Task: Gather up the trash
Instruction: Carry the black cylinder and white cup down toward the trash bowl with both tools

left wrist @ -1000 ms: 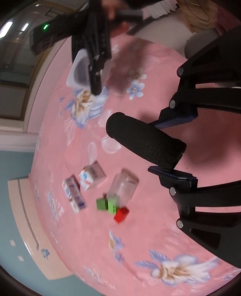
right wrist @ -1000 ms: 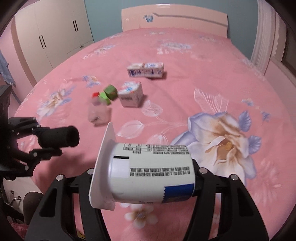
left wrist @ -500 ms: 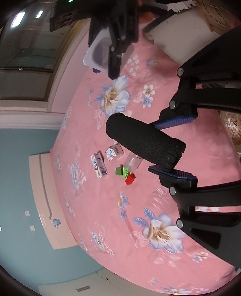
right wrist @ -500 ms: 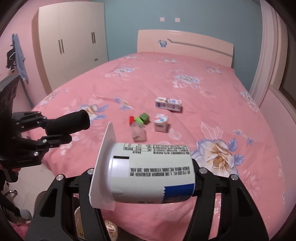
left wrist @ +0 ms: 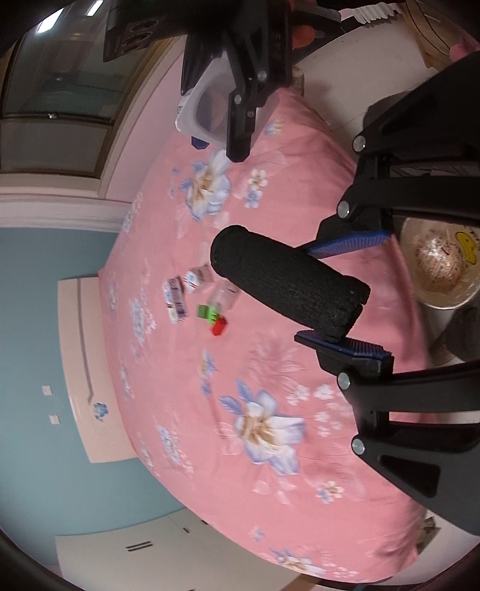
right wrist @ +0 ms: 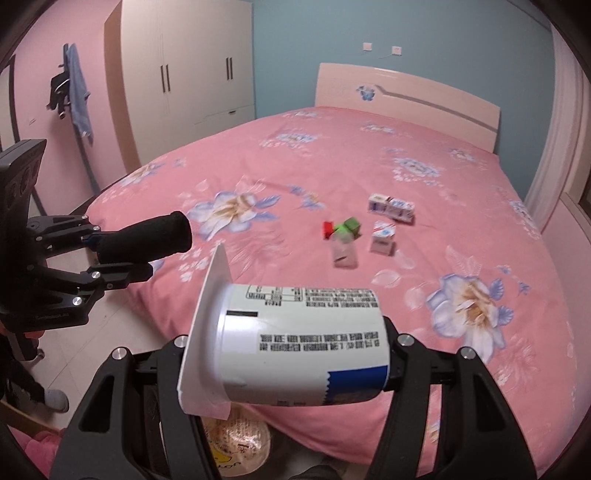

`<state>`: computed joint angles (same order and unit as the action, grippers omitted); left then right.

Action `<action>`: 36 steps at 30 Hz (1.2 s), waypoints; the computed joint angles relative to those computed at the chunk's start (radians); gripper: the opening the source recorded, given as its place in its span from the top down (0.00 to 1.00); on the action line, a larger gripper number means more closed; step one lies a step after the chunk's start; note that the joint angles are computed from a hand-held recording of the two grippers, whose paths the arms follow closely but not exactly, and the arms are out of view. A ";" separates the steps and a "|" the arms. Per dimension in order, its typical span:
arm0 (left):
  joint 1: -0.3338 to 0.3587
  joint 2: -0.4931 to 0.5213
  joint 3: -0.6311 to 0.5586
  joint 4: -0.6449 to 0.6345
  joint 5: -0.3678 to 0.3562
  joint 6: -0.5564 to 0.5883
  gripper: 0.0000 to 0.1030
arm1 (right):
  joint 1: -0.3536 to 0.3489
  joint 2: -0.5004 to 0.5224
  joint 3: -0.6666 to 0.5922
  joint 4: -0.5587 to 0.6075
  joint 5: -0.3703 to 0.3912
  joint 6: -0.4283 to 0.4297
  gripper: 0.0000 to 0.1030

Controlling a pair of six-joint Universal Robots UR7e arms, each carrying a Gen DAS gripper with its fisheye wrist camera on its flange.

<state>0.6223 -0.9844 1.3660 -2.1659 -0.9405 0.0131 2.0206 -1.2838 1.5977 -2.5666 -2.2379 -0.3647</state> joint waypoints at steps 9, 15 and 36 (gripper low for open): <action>0.037 -0.064 0.145 0.046 -0.019 -0.100 0.59 | -0.022 -0.006 0.117 0.029 0.026 0.072 0.40; 0.060 -0.082 0.229 0.070 -0.044 -0.152 0.59 | -0.055 -0.008 0.201 0.031 0.053 0.106 0.40; 0.145 -0.052 0.405 0.146 -0.140 -0.290 0.59 | -0.223 0.033 0.423 0.072 0.129 0.221 0.40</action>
